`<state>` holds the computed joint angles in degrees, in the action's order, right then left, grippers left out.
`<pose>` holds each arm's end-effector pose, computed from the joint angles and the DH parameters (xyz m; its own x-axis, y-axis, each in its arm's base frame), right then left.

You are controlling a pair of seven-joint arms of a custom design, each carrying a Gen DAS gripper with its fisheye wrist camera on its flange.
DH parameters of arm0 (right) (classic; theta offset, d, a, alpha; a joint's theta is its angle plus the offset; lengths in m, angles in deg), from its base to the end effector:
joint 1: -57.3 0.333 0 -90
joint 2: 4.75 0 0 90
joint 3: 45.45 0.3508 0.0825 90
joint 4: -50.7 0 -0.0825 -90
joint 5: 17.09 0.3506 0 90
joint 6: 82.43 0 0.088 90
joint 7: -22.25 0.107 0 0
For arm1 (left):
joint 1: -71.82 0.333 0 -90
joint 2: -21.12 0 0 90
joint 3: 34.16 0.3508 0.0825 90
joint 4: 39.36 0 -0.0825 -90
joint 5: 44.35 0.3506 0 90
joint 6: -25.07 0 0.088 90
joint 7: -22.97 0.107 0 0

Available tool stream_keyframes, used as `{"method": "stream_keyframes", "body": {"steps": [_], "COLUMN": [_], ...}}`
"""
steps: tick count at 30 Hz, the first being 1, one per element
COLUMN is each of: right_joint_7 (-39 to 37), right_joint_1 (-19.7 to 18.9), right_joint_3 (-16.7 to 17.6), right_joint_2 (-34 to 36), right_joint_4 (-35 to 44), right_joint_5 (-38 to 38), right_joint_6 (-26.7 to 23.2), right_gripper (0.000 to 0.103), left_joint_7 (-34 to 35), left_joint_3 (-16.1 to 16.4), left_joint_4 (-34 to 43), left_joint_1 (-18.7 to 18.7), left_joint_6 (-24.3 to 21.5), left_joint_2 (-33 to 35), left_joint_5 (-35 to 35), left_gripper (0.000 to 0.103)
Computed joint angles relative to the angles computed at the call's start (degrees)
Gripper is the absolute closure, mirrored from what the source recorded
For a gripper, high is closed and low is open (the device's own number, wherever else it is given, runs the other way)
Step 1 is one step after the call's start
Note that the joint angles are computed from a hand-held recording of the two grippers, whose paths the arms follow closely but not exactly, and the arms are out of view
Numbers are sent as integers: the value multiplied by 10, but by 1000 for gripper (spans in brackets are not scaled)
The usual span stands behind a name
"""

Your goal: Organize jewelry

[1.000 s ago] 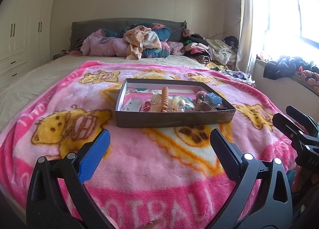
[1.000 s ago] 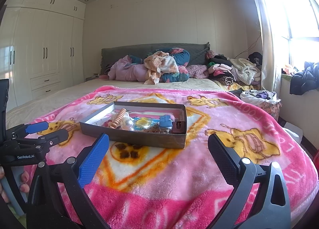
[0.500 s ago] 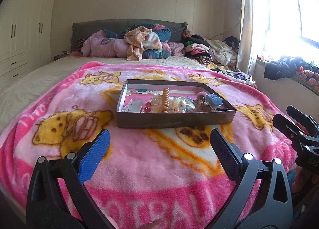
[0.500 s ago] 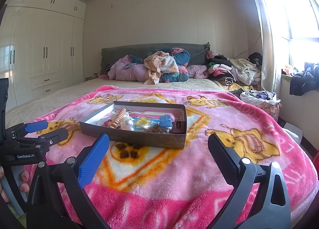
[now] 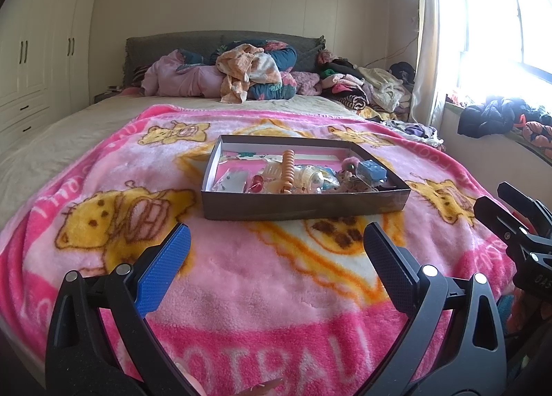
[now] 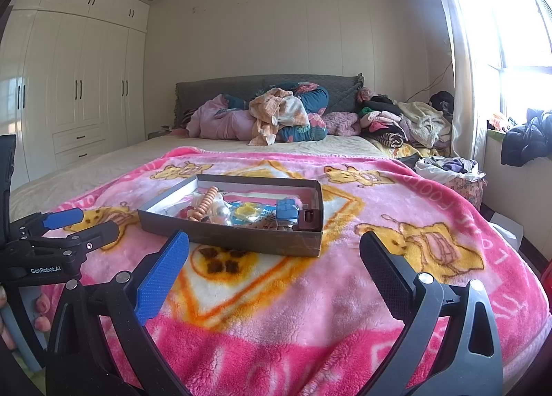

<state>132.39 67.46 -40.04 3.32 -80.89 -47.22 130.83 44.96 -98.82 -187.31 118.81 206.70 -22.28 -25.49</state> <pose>0.4979 0.2049 0.4988 0.5369 -0.8436 -0.0125 -0.2815 -0.1651 -0.9453 0.3780 -0.2318 0.4917 0.2604 -0.9617 0.0860 -0.4142 -0.1917 -0.8898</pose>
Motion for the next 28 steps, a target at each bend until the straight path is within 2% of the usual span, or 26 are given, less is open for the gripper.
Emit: {"method": "stream_keyframes", "body": {"steps": [8, 14, 17, 21, 23, 25, 26, 27, 28], "right_joint_7": [0, 4, 22, 84, 72, 73, 84, 62, 2], "right_joint_1": [-1, -5, -14, -39, -38, -51, -80, -117, -153], "right_joint_3": [0, 0, 1, 5, -4, -7, 14, 55, 105], "right_joint_2": [1, 2, 4, 16, 30, 60, 81, 100, 134], "right_joint_4": [0, 1, 5, 34, 63, 128, 166, 196, 246], "right_joint_5": [2, -1, -18, -61, -36, -31, -38, -27, 25], "right_joint_6": [-1, -2, -5, -14, -28, -83, -112, -144, -209], "right_gripper": [6, 6, 6, 6, 6, 6, 6, 6, 6], "left_joint_7": [-4, -12, -20, -23, -30, -35, -36, -38, -47], "left_joint_3": [-4, -20, -23, -23, -20, -11, -8, -7, -10], "left_joint_4": [-3, 4, 4, 5, 5, 5, 9, 15, 23], "left_joint_1": [19, 20, 24, 40, 61, 92, 116, 136, 171], "left_joint_6": [8, -10, -17, -26, -40, -60, -73, -87, -105], "left_joint_2": [-11, 0, 7, 24, 28, 35, 44, 51, 53], "left_joint_5": [0, -5, -2, 4, 7, 13, 21, 30, 38], "left_gripper": [11, 11, 11, 11, 11, 11, 11, 11, 11]}}
